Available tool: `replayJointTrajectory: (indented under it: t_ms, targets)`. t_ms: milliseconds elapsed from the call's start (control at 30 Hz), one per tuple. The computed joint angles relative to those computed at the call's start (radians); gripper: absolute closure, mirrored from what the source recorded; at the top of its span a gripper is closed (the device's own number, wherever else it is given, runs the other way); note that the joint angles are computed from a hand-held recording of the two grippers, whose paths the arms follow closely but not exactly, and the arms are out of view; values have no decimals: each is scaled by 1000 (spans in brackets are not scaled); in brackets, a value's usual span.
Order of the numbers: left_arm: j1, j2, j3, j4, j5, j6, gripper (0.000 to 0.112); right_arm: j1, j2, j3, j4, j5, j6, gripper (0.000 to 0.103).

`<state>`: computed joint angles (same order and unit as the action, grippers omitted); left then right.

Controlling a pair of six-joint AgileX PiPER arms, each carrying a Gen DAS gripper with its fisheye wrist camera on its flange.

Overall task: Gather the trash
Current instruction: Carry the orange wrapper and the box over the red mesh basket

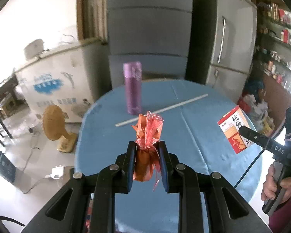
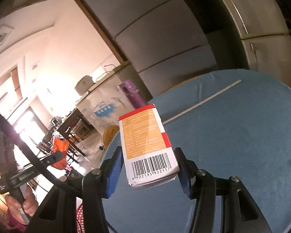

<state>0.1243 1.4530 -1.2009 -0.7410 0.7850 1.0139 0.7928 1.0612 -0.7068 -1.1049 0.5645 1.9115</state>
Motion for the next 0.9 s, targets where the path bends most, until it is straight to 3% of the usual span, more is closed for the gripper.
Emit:
replayJointTrajectory:
  t_ms: [167, 433, 667, 900]
  targets:
    - [148, -107, 74, -98, 25, 126, 88, 162, 30, -75, -46, 131, 30, 48]
    - [404, -167, 126, -187, 135, 251, 88, 300, 106, -190, -74, 197, 16, 48]
    - [591, -139, 126, -213, 154, 300, 88, 321, 222, -327, -58, 116, -60, 48]
    - [728, -78, 143, -176, 85, 327, 88, 341, 359, -503, -4, 43, -200, 48]
